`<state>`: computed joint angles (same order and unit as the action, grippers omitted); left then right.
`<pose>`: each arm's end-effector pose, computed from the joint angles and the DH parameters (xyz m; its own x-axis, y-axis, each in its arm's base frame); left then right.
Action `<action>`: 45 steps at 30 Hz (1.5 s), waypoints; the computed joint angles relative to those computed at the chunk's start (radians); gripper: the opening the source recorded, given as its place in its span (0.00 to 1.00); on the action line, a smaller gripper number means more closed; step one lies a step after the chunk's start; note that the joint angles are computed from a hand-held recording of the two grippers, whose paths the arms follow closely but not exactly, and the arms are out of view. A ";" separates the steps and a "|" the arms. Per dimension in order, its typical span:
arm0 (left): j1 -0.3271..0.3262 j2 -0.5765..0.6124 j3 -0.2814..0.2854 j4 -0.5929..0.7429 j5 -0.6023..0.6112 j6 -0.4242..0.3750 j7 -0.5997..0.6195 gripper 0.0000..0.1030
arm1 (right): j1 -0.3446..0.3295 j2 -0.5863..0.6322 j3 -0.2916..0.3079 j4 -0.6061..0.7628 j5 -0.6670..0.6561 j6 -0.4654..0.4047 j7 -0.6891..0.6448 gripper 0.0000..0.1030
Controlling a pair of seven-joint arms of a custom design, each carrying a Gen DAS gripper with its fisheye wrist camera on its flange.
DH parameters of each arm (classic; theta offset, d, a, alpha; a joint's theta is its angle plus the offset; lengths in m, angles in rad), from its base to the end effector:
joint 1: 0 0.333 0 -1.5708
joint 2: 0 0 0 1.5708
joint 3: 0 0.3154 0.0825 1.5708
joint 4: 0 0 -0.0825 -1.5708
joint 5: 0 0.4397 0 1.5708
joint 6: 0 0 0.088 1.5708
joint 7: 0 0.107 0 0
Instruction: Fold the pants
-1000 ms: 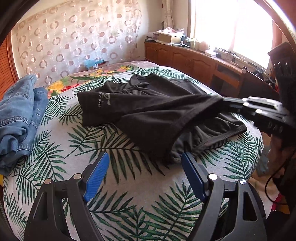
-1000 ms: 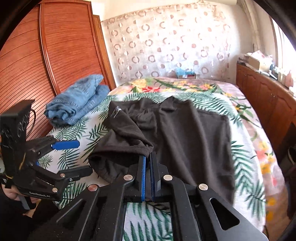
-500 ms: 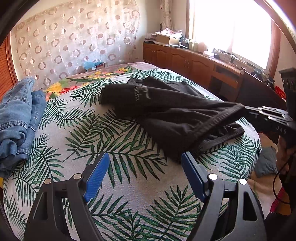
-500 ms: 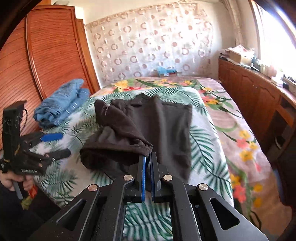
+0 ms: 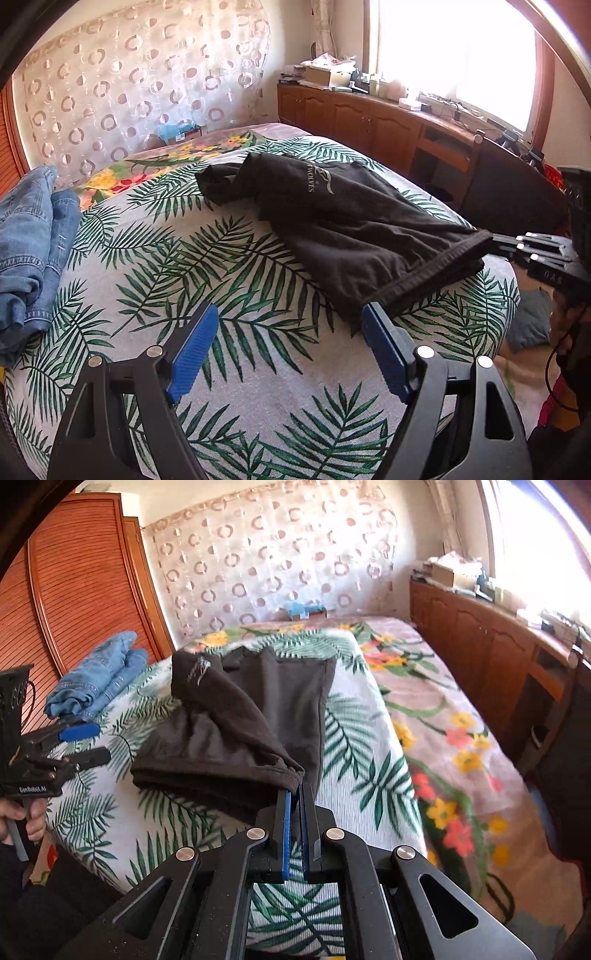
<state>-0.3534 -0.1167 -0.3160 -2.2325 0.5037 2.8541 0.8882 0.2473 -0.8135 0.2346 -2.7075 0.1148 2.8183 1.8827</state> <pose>0.4508 -0.3947 0.4683 -0.4183 -0.9083 0.0035 -0.6442 0.2939 -0.7062 0.3655 0.1924 0.5458 0.1764 -0.9669 -0.1844 -0.6353 0.0312 -0.7716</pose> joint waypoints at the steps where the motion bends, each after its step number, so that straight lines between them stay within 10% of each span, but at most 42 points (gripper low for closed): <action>1: -0.001 0.004 0.000 0.004 -0.002 -0.001 0.005 0.78 | -0.003 0.009 0.002 0.006 -0.001 -0.004 0.002 0.04; 22: -0.012 0.073 0.012 0.065 0.000 -0.026 0.011 0.78 | -0.011 -0.074 0.000 -0.016 -0.016 -0.019 0.002 0.14; 35: 0.026 0.053 0.030 0.071 0.089 -0.026 -0.063 0.78 | 0.088 0.233 -0.057 0.207 0.018 0.120 -0.199 0.26; 45: 0.066 0.024 0.037 0.047 0.103 -0.003 -0.091 0.78 | 0.156 0.477 -0.121 0.441 0.112 0.037 -0.417 0.26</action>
